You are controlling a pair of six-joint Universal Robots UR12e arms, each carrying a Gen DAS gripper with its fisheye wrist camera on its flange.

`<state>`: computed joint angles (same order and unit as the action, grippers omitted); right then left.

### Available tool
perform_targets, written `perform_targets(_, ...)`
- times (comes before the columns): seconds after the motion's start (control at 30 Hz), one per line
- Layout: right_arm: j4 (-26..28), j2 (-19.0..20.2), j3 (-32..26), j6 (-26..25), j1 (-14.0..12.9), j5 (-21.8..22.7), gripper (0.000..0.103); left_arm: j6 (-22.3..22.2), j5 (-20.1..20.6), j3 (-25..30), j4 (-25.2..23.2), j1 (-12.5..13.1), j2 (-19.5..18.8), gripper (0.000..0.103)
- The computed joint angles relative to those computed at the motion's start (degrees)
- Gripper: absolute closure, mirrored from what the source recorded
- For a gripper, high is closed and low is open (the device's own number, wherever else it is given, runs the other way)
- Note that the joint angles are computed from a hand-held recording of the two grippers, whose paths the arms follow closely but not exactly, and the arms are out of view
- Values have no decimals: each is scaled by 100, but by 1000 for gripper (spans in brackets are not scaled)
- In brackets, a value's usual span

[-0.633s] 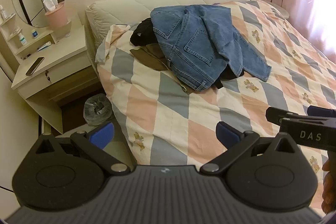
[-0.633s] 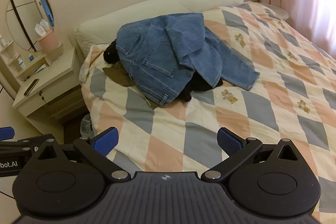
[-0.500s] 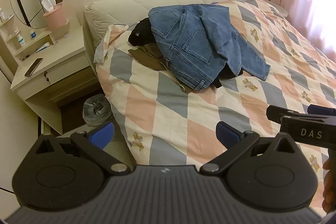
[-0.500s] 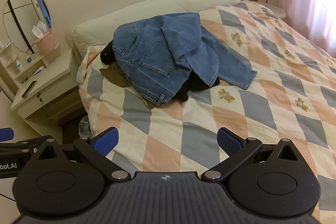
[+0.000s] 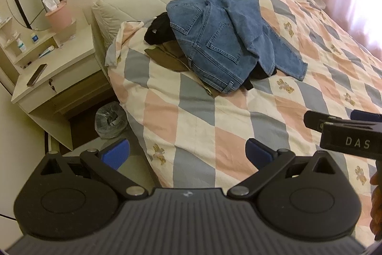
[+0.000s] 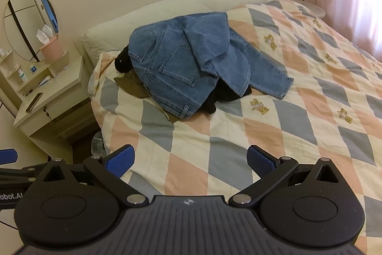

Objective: Fold clothes
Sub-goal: 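Move both tools toward the pile of clothes on the bed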

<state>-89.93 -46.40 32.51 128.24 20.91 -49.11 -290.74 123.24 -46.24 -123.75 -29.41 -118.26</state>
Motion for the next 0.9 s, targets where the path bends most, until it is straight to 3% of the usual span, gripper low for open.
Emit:
perform_targets(0.17,63,16,-31,-26,7,-18,0,73,11,-156,209,12,81,1)
perform_targets(0.6,110,16,-30,-6,14,0,0,-111,-45,-182,111,13,100,1)
perform_targets(0.9,183,49,-48,-39,93,-242,0,-379,-190,-856,472,45,469,1)
